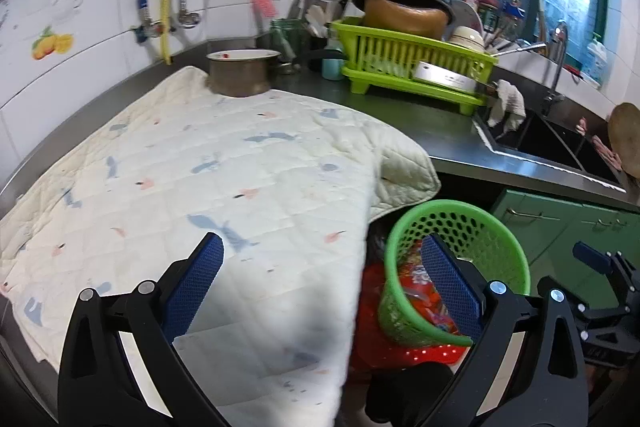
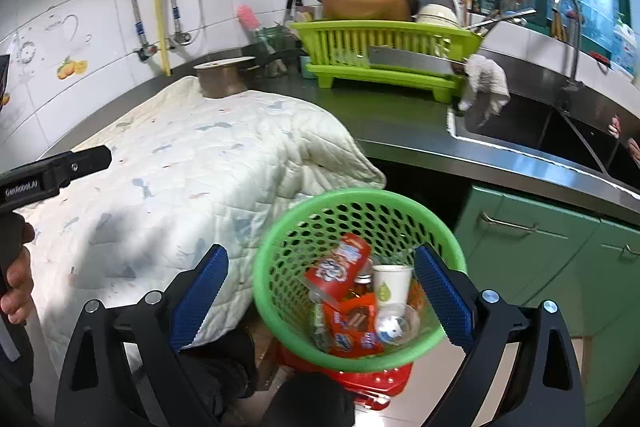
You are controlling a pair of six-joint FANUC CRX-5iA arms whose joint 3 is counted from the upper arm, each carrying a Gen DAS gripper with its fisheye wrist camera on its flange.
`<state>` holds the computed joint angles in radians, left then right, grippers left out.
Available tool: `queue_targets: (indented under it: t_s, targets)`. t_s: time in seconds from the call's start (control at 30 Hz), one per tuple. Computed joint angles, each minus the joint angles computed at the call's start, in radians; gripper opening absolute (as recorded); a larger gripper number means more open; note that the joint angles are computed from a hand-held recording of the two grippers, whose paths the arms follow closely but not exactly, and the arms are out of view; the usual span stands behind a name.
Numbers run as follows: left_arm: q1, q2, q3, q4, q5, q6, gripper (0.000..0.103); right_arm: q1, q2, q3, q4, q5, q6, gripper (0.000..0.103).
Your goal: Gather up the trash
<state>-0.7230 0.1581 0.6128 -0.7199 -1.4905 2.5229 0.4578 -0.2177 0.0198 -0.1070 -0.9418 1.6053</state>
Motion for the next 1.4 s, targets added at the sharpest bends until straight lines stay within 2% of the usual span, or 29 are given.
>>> queue_targets:
  t_s: [0.17, 0.27, 0.4, 0.57, 0.97, 1.4]
  targets:
    - [-0.042, -0.021, -0.005, -0.091, -0.086, 0.016, 0.098, 0.029, 0.01, 0.021, -0.006, -0.002, 0.012, 0.091]
    - [-0.047, -0.044, -0.025, -0.101, -0.101, 0.037, 0.098, 0.044, 0.019, 0.037, -0.013, -0.003, 0.018, 0.091]
    - [-0.077, -0.056, -0.027, -0.159, -0.167, 0.033, 0.098, 0.059, 0.032, 0.063, -0.034, -0.012, 0.031, 0.091]
    - [-0.102, -0.09, -0.055, -0.199, -0.211, 0.044, 0.098, 0.087, 0.043, 0.082, -0.039, -0.017, 0.037, 0.092]
    - [-0.127, -0.162, -0.141, -0.245, -0.277, 0.155, 0.098, 0.123, 0.025, 0.077, -0.033, -0.013, 0.024, 0.092]
    - [-0.145, -0.168, -0.148, -0.265, -0.294, 0.172, 0.098, 0.147, 0.01, 0.059, -0.008, -0.006, 0.01, 0.093]
